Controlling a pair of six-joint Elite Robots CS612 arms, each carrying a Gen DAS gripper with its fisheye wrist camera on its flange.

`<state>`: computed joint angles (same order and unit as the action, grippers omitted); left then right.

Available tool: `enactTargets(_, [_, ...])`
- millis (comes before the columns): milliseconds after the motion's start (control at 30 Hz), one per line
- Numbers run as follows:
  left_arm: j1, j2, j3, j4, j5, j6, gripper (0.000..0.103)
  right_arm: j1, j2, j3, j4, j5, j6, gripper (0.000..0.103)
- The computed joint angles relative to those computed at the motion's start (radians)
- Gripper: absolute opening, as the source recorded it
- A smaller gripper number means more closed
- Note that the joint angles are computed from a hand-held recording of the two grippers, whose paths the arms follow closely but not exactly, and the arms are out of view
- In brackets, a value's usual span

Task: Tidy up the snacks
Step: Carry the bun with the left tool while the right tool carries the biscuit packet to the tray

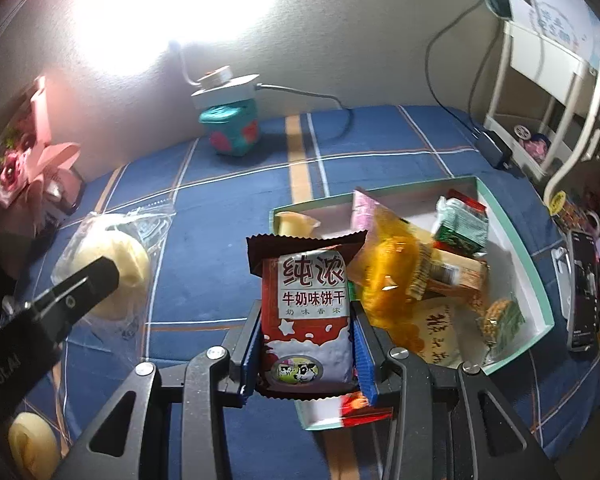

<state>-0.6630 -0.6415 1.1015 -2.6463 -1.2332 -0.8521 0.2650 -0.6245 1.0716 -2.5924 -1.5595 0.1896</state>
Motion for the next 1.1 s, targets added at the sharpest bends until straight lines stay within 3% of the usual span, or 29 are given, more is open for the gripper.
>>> enactTargets(433, [-0.014,0.057,-0.096,0.033,-0.042,0.089,0.064,-0.056,-0.026,0.051,-0.009,-0.07,0.133,0.042])
enactTargets(633, [-0.02,0.101,-0.167,0.071,-0.066,0.134,0.064,-0.086,-0.035,0.079,-0.022,-0.066,0.191,0.042])
enactTargets(1100, [-0.014,0.182,-0.295,0.113,-0.101,0.14,0.064,-0.107,-0.006,0.057,-0.03,-0.039,0.207,0.042])
